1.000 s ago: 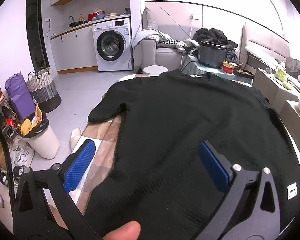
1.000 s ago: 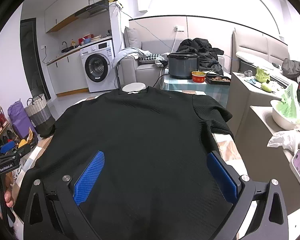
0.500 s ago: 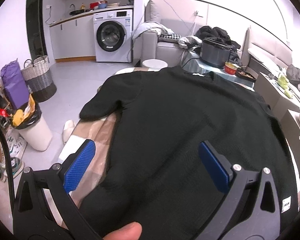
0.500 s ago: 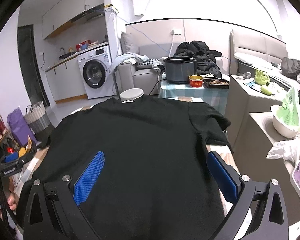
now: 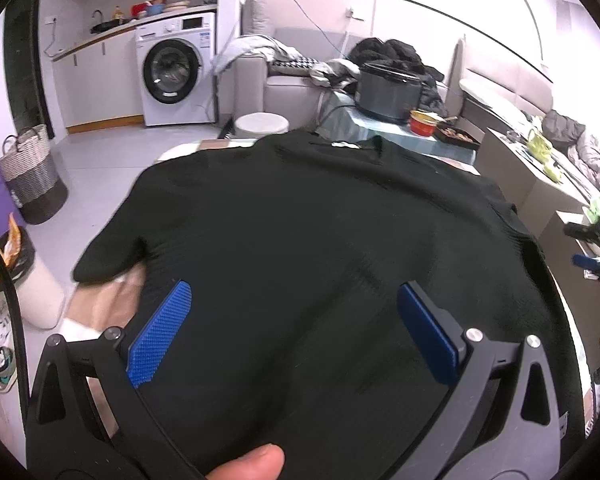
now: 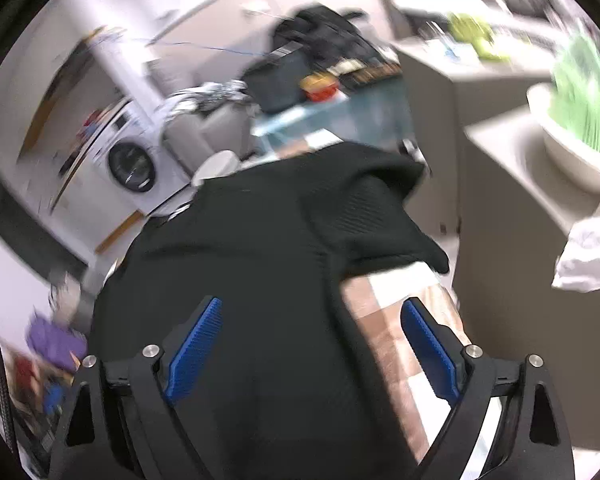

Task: Fold small clothes
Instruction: 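Grasp the sweater's side edge and sleeve with the right gripper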

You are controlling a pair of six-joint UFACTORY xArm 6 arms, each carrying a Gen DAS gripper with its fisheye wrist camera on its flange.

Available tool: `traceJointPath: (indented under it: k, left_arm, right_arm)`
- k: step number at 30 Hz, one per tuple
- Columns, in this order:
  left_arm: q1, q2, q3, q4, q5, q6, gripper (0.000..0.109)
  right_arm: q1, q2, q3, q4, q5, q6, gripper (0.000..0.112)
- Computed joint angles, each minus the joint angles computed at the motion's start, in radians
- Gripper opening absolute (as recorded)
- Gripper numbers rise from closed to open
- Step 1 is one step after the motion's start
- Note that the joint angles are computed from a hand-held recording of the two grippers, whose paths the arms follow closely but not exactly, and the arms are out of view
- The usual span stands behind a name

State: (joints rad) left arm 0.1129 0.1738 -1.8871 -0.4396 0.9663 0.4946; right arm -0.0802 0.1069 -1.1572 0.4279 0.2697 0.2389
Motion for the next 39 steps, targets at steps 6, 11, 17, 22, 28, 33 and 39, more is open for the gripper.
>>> traceJointPath:
  k: [6, 11, 17, 22, 28, 33, 39]
  left_arm:
    - [-0.063, 0.068, -0.077, 0.022, 0.016, -0.006, 0.102]
    - [-0.108, 0.113, -0.114, 0.046, 0.019, -0.018, 0.102]
    - [-0.137, 0.129, -0.100, 0.075, -0.010, -0.012, 0.102]
    - [-0.129, 0.144, -0.118, 0.072, 0.010, -0.017, 0.102]
    - [-0.133, 0.157, -0.128, 0.077, 0.015, -0.018, 0.102]
    - [-0.126, 0.152, -0.126, 0.066, 0.019, -0.011, 0.102]
    - [-0.115, 0.136, -0.117, 0.061, 0.027, -0.015, 0.102]
  right_arm:
    - [-0.078, 0.130, -0.133, 0.048, 0.096, 0.051, 0.084]
    - [-0.112, 0.215, -0.230, 0.021, 0.151, 0.110, 0.084]
    - [-0.141, 0.307, -0.312, 0.119, 0.172, 0.122, 0.084]
    - [-0.152, 0.346, -0.341, 0.226, 0.184, 0.098, 0.084]
    - [-0.148, 0.362, -0.349, 0.235, 0.149, 0.123, 0.055]
    - [-0.131, 0.327, -0.351, -0.253, 0.099, 0.429, 0.012]
    - [-0.049, 0.305, -0.449, -0.625, 0.053, 0.349, 0.010]
